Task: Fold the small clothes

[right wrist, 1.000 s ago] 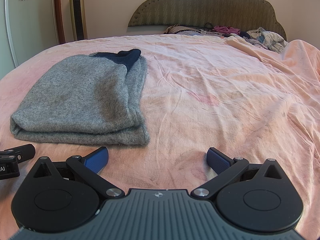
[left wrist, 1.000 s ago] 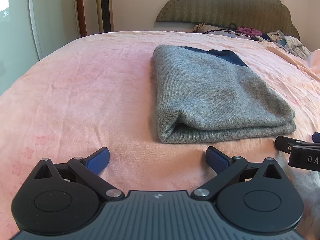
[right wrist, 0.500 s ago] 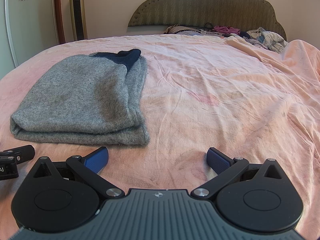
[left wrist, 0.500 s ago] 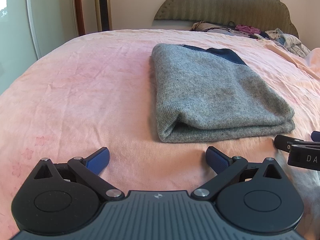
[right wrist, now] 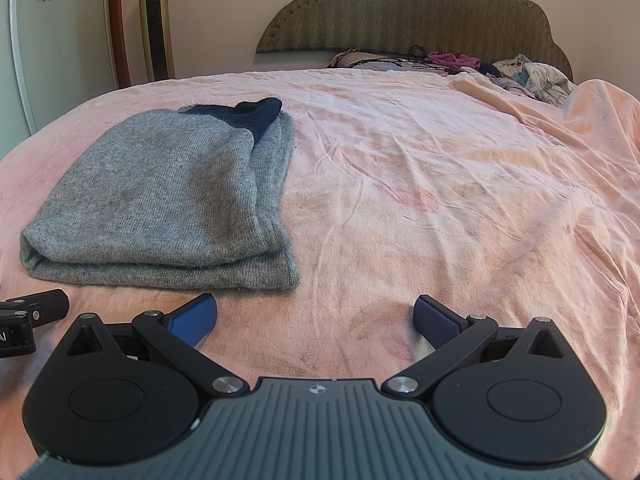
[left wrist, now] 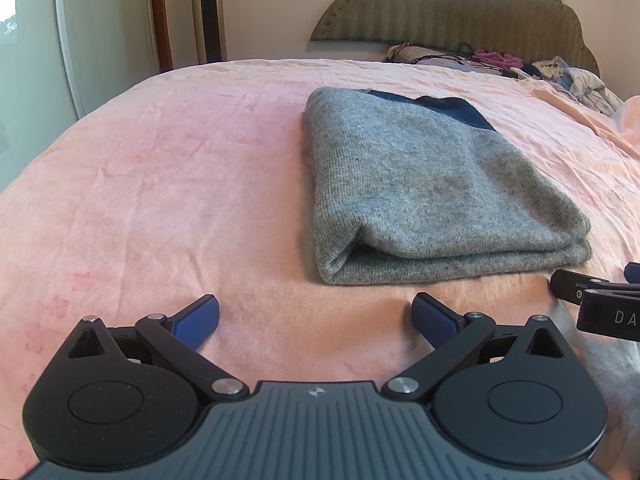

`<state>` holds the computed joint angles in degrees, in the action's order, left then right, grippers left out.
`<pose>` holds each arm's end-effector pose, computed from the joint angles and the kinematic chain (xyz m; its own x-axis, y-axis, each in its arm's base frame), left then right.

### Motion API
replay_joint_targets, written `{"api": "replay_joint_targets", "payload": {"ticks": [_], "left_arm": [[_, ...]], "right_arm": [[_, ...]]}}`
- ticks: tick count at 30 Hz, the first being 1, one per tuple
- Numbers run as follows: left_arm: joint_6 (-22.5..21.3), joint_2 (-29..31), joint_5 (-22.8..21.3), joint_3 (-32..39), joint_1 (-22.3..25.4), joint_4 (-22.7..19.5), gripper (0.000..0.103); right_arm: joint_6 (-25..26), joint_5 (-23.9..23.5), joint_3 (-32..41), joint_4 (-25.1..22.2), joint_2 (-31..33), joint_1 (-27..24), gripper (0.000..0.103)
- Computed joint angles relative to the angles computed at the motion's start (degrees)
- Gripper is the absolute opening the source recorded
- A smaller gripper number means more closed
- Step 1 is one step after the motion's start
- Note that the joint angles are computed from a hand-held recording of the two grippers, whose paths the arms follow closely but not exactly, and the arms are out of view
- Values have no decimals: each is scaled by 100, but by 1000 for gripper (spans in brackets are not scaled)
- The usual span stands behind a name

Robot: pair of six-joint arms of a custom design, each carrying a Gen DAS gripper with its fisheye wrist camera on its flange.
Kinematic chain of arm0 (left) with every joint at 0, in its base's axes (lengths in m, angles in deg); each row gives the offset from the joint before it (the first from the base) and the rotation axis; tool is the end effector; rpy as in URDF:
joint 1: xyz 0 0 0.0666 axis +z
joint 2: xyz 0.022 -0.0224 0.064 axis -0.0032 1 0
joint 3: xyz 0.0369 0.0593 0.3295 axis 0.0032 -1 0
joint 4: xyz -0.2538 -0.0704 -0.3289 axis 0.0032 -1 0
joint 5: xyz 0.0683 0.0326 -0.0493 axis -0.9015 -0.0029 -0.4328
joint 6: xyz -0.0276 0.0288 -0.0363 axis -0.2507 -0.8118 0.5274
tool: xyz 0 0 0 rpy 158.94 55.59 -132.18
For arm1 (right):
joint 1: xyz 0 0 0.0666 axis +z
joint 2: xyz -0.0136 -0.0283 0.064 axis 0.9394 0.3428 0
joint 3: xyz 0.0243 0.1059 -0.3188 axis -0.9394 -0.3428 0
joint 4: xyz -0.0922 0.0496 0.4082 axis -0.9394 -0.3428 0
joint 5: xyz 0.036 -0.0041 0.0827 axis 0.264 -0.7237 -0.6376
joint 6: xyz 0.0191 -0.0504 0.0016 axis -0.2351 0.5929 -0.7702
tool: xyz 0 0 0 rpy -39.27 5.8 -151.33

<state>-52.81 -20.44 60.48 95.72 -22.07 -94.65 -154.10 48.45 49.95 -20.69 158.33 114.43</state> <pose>0.3964 -0.1640 0.2948 -0.5696 0.3642 -0.7368 0.5212 0.8532 0.0189 0.3184 0.2752 0.3097 -0.5449 0.3781 -0.7484 0.5745 0.8185 -0.0048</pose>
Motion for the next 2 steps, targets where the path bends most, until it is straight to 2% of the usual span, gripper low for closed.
{"api": "replay_joint_targets", "payload": {"ticks": [2], "left_arm": [[12, 0, 19, -1, 6, -3, 103]], "right_arm": [[0, 0, 0, 0, 0, 0, 103]]}}
